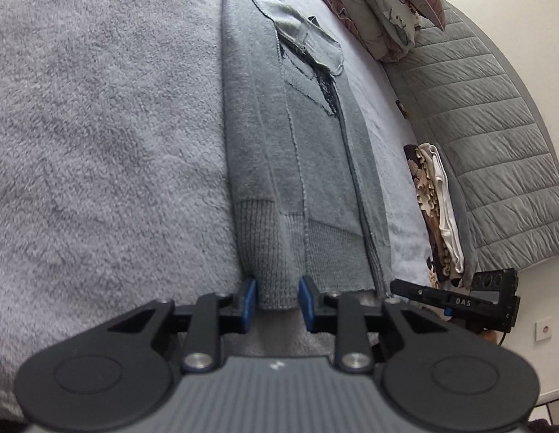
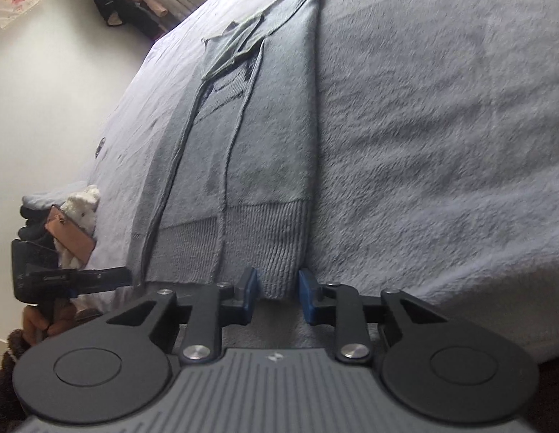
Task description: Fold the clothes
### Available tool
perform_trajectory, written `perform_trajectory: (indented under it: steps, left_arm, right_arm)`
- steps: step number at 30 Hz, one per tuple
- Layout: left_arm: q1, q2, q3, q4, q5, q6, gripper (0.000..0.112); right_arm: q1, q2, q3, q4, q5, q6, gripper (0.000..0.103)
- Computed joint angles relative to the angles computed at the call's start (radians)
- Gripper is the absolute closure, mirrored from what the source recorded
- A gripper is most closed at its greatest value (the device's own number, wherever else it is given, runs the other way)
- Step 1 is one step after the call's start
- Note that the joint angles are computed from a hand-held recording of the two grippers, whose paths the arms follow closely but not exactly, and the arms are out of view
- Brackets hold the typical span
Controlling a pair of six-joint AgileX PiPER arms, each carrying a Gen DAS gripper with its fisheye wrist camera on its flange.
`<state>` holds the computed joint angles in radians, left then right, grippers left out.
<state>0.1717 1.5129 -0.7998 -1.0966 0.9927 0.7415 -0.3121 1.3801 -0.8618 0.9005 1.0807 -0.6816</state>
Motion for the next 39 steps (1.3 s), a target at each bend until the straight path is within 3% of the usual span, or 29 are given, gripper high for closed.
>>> perform_trajectory:
  steps: [3,5,17,21,33,39]
  left_arm:
    - [0.001,0.013,-0.022,0.025,0.017,-0.016,0.097]
    - [0.006,0.016,-0.031,0.031,0.031,-0.032,0.102]
    - [0.039,0.022,-0.096,-0.083,0.103,0.010,0.103]
    - [0.031,0.070,-0.152,-0.123,0.070,0.007,0.103]
    - [-0.001,0.255,-0.296,-0.192,-0.067,-0.039,0.102]
    - [0.027,0.242,-0.268,-0.281,-0.052,0.053,0.083]
  right_arm:
    - [-0.001,0.020,-0.014,0.001,0.019,0.004,0.088]
    - [-0.012,0.035,-0.029,0.004,0.044,0.017,0.090]
    - [-0.052,0.085,-0.147,0.075,0.133,0.099,0.092]
    - [-0.041,0.128,-0.188,0.120,0.100,0.118,0.092]
    - [0.068,0.296,-0.291,0.185,-0.120,0.140,0.089]
    - [0.051,0.295,-0.276,0.252,-0.125,0.062,0.083]
